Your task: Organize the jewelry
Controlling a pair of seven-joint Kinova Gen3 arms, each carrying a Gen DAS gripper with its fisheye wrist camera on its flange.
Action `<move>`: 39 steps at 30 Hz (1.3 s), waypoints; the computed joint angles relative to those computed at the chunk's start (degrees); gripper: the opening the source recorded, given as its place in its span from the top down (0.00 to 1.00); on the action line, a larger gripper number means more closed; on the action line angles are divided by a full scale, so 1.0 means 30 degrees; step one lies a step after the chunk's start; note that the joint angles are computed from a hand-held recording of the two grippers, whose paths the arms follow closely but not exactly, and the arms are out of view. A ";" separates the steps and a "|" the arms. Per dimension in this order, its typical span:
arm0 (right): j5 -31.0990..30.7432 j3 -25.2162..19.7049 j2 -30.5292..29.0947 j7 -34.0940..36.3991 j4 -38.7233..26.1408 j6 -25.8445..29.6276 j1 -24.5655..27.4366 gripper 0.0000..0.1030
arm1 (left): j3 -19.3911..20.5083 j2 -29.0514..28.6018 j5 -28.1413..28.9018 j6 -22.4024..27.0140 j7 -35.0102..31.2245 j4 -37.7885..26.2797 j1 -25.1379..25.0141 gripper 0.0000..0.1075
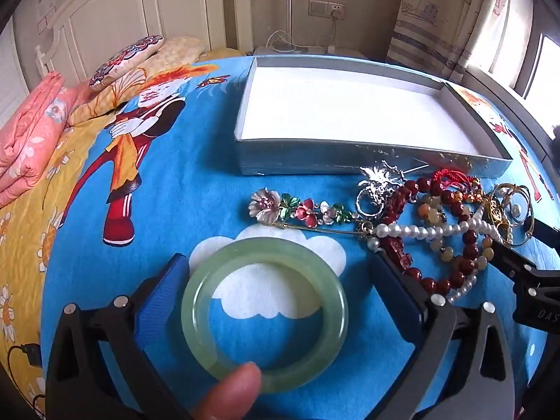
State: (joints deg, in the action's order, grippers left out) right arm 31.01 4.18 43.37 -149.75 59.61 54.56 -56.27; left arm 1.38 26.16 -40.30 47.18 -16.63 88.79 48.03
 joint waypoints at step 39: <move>-0.0002 -0.0021 -0.0033 0.0000 0.0096 -0.0052 0.0037 0.04 | -0.0005 0.0001 -0.0122 -0.0004 0.0131 0.0027 0.0029 0.06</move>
State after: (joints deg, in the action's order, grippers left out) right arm 31.01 4.11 43.27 -149.75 59.89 54.40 -56.16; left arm 1.36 26.16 -40.67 47.17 -16.24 88.87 48.12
